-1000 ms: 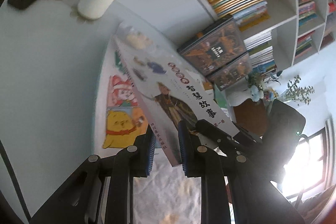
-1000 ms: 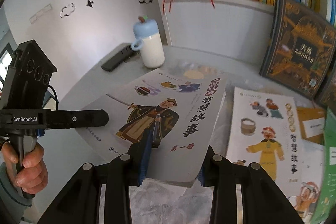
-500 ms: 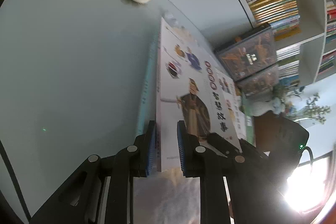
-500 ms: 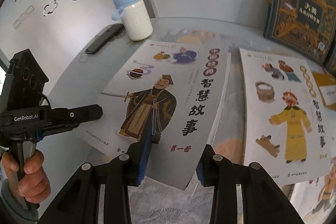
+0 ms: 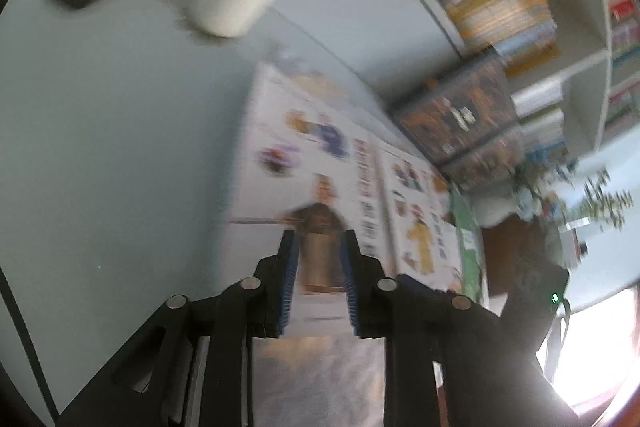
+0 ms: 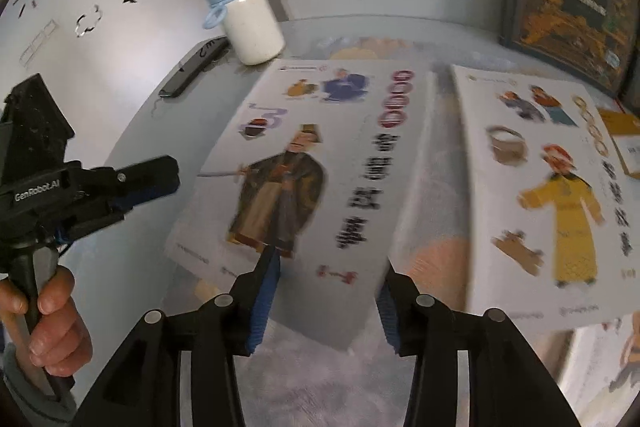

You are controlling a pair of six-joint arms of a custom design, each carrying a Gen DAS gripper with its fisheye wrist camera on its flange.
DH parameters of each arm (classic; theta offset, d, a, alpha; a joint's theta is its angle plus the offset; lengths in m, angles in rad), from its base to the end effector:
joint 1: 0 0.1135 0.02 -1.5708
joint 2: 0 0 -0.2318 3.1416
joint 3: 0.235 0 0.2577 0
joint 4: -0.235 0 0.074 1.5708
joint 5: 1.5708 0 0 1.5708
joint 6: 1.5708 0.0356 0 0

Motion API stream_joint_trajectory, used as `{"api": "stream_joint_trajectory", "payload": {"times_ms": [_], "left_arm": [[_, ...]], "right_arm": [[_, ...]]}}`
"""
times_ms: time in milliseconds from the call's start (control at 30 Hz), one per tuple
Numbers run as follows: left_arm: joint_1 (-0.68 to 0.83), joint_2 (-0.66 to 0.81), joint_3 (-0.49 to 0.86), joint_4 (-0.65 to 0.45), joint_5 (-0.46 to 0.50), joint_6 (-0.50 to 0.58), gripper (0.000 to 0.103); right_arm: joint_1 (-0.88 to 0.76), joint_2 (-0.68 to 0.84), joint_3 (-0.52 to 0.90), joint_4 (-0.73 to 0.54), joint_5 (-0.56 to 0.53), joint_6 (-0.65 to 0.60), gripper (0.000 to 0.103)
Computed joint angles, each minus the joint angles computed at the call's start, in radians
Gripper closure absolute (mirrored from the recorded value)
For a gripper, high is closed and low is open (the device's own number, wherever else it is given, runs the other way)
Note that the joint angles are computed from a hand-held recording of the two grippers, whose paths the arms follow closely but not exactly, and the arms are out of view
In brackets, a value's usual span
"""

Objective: Organize books

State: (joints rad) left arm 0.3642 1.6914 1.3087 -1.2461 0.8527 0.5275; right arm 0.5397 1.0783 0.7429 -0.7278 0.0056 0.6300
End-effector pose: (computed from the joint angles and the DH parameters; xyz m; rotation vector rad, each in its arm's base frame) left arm 0.2872 0.0808 0.2084 0.1785 2.6023 -1.1015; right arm 0.1889 0.1129 0.1961 0.1234 2.6873 0.3790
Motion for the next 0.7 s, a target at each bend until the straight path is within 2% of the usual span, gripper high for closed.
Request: {"api": "stream_joint_trajectory", "payload": {"times_ms": [33,67,133,200,267,333,367,433,467,633,700], "left_arm": [[-0.044,-0.019,-0.01,-0.002,0.003,-0.007,0.072],[-0.087,-0.034,-0.018,0.003,0.001,-0.018,0.068],[-0.181,-0.069,-0.046,0.045,0.001,-0.055,0.059],[-0.268,-0.091,-0.07,0.103,-0.001,-0.127,0.039],[-0.352,-0.091,-0.082,0.168,0.018,-0.205,0.039],[-0.432,-0.09,-0.091,0.25,-0.016,-0.297,0.039],[-0.47,-0.082,-0.09,0.288,-0.052,-0.342,0.041],[-0.522,-0.055,-0.082,0.331,-0.097,-0.392,0.051],[-0.538,-0.037,-0.073,0.335,-0.107,-0.399,0.059],[-0.61,-0.008,-0.086,0.418,-0.212,-0.52,0.06],[-0.626,0.02,-0.082,0.438,-0.219,-0.558,0.06]], "right_arm": [[-0.049,-0.075,-0.026,-0.04,-0.011,-0.018,0.054],[-0.092,-0.133,-0.044,-0.069,-0.015,-0.033,0.045],[-0.239,-0.261,-0.069,-0.152,-0.036,-0.097,0.038],[-0.387,-0.319,-0.07,-0.202,-0.052,-0.186,0.038],[-0.567,-0.308,-0.052,-0.229,-0.05,-0.306,0.038],[-0.745,-0.265,-0.033,-0.218,-0.097,-0.411,0.038],[-0.801,-0.241,-0.026,-0.204,-0.117,-0.443,0.038],[-0.893,-0.194,-0.016,-0.181,-0.145,-0.493,0.038],[-0.927,-0.164,-0.01,-0.165,-0.161,-0.509,0.038],[-0.964,-0.042,0.004,-0.095,-0.195,-0.524,0.038],[-0.952,0.023,0.021,-0.064,-0.193,-0.531,0.04]]}}
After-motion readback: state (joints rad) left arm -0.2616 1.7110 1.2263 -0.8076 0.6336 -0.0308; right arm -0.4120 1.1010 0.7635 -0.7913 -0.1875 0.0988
